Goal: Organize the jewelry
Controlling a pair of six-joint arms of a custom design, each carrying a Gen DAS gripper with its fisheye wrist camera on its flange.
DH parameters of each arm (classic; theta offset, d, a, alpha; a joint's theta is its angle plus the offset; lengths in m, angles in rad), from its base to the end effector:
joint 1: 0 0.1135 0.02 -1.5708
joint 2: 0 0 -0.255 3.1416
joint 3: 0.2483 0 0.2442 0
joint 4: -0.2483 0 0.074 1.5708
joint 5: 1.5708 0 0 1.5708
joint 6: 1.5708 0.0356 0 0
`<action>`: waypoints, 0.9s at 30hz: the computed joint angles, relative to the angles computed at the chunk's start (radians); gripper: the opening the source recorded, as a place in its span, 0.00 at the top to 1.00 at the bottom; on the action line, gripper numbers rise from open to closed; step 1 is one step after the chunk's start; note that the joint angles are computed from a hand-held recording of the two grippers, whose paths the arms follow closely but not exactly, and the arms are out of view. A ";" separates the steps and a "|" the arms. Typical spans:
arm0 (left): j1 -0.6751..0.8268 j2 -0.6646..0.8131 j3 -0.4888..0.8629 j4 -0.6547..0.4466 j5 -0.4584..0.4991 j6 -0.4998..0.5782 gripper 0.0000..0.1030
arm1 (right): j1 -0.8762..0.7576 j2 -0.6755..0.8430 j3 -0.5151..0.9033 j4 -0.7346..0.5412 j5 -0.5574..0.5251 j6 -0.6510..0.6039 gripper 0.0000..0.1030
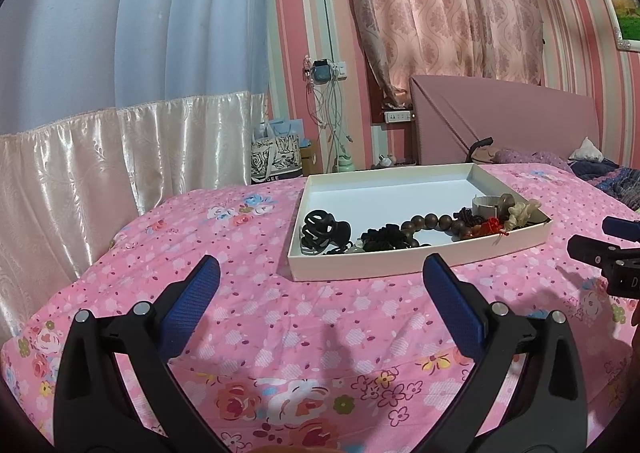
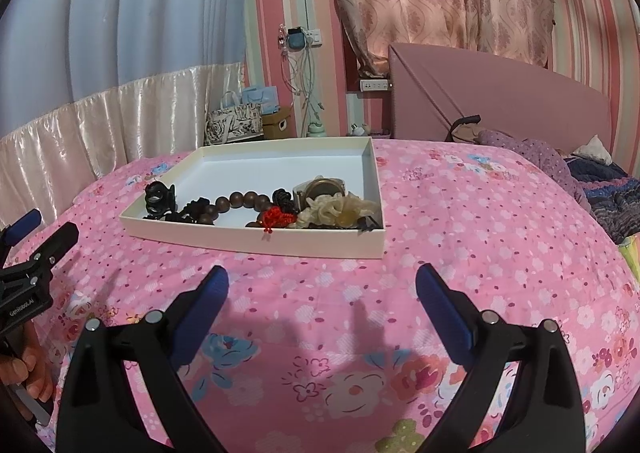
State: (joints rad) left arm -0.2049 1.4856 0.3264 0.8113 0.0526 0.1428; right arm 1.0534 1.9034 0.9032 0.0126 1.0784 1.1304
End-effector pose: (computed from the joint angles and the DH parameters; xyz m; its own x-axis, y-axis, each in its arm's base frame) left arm 0.2454 -0.0529 0.1373 -0.2946 0.2064 -0.9331 0.2965 0.9479 0.1161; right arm 0.1913 0.2727 0.1119 -0.3305 0.2838 -0.9001 0.3006 0.9357 0.1846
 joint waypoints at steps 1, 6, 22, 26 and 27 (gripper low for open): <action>0.001 -0.002 0.000 -0.002 0.001 -0.001 0.03 | 0.000 0.000 0.001 -0.002 0.000 0.000 0.08; 0.003 -0.010 0.000 -0.008 0.004 -0.002 0.03 | 0.001 -0.002 -0.001 -0.003 0.000 0.002 0.08; 0.006 -0.009 0.005 -0.012 0.008 -0.005 0.03 | 0.002 -0.004 -0.001 -0.006 0.000 0.003 0.08; 0.005 -0.008 0.006 -0.012 0.007 -0.004 0.03 | 0.003 -0.005 -0.003 -0.006 0.001 0.006 0.08; 0.005 -0.008 0.006 -0.013 0.007 -0.004 0.03 | 0.002 -0.004 -0.001 -0.008 0.000 0.006 0.08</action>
